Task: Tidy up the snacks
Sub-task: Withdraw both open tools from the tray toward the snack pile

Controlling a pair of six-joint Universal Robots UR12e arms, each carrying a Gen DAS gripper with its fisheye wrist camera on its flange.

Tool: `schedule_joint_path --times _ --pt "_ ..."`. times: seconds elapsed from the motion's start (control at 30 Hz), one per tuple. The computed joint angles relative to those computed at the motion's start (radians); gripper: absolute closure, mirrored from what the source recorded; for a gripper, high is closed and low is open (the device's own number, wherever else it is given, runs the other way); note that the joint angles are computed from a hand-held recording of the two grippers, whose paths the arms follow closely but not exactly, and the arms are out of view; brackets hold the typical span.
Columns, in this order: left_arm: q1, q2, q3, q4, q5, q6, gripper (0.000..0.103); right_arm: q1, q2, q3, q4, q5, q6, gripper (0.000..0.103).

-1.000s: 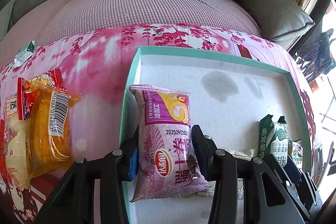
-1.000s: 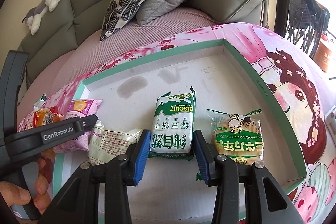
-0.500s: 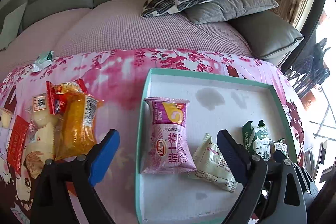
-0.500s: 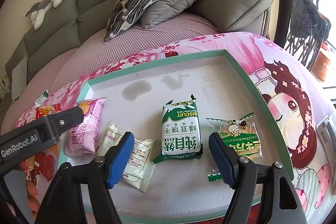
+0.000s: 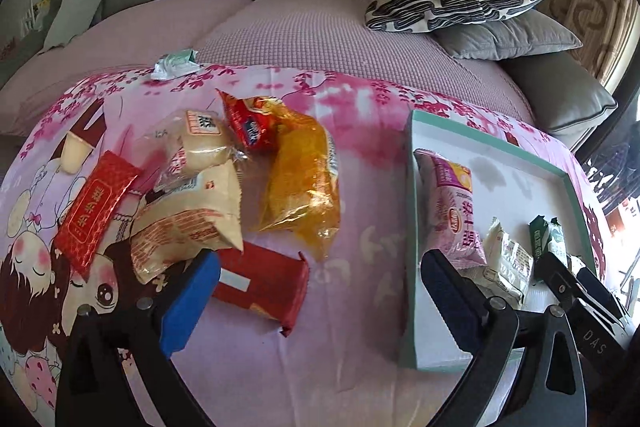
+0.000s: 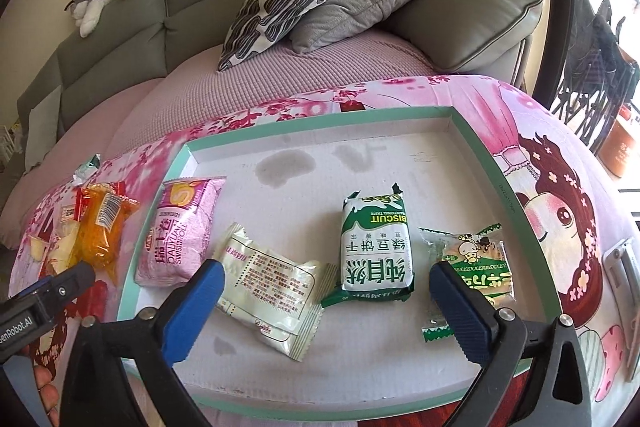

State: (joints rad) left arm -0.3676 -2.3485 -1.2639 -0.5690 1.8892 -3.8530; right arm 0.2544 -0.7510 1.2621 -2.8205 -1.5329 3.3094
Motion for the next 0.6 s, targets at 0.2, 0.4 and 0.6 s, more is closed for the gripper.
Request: schedule_joint_path --times 0.2,0.4,0.6 --pt "0.005 0.020 -0.055 0.071 0.032 -0.047 0.003 0.013 0.002 -0.007 0.007 0.010 -0.018 0.000" --pt "0.003 0.036 -0.096 0.095 0.094 -0.087 0.003 0.030 -0.003 0.000 0.003 0.000 -0.046 0.000" --pt "0.009 0.061 -0.134 0.092 0.116 -0.136 0.002 0.045 -0.010 0.010 -0.004 0.018 -0.077 0.000"
